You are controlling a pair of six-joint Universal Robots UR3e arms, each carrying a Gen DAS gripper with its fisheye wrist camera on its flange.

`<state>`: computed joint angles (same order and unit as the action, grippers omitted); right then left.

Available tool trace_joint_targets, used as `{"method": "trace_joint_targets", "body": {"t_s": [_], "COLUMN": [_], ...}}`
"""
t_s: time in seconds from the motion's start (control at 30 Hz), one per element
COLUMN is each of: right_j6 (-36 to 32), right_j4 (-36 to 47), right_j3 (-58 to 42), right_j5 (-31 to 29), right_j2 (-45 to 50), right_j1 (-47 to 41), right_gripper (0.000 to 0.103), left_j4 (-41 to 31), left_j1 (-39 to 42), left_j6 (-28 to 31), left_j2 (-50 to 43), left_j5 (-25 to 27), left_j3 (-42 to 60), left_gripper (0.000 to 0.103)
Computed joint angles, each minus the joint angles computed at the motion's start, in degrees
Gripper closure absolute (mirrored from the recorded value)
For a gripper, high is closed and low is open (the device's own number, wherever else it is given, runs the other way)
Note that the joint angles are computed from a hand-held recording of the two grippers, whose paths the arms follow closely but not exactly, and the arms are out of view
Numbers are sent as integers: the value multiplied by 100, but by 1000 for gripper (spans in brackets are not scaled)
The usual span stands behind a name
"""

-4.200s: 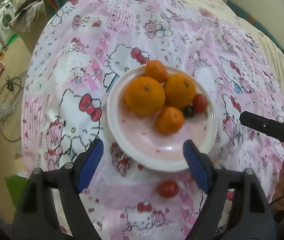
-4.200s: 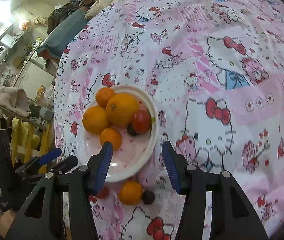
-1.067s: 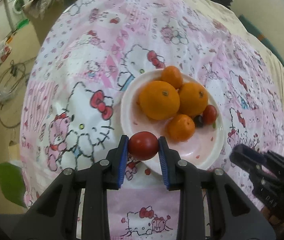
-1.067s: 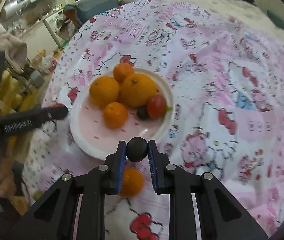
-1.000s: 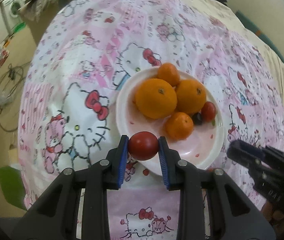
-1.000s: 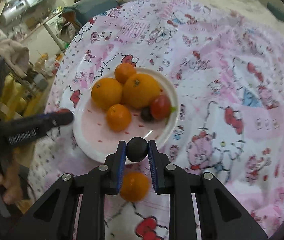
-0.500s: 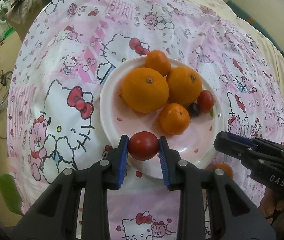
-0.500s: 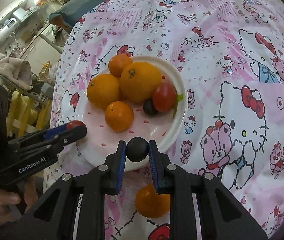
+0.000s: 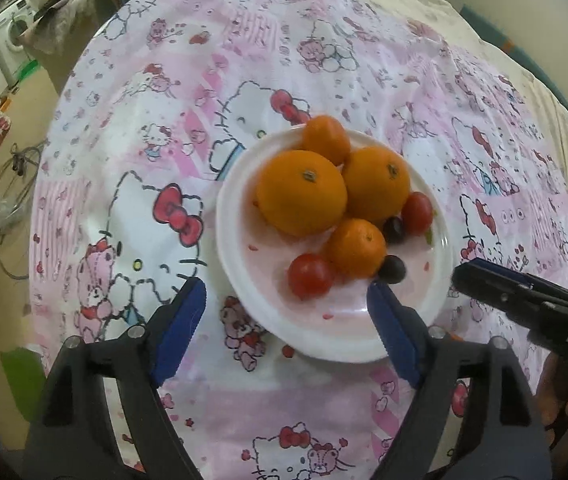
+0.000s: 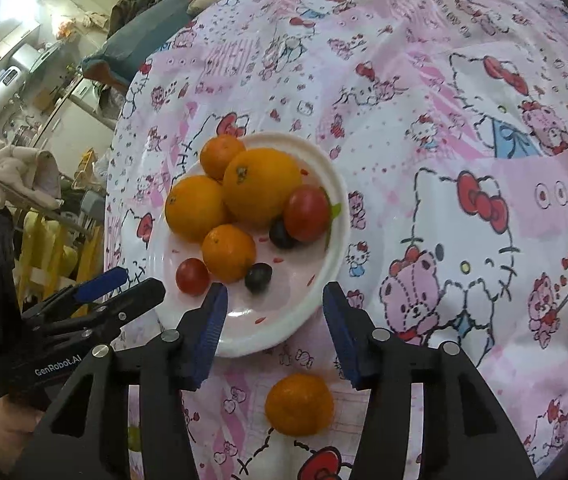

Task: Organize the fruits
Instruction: 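Grasp a green tomato with the left tool while the right tool approaches a tangerine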

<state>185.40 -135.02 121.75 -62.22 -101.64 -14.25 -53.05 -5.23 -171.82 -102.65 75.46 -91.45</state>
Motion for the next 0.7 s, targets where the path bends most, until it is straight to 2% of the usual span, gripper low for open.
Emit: {"method": "trace_joint_targets", "body": {"t_s": [0.23, 0.5, 0.7], "right_j6": [-3, -71, -151], "right_j4": [90, 370, 903], "right_j3": [-43, -60, 111], "right_j5": [-78, -49, 9], "right_j2": [-146, -536, -1220], "right_j1": [-60, -266, -451], "right_gripper": [50, 50, 50], "left_j4": [-1, -157, -842], "left_j1": [155, 490, 911], "left_j6": [-72, -129, 38], "left_j2": [104, 433, 891], "left_j5": [-27, -344, -507], "left_j3": [-42, -94, -81], "left_gripper": [23, 23, 23]}}
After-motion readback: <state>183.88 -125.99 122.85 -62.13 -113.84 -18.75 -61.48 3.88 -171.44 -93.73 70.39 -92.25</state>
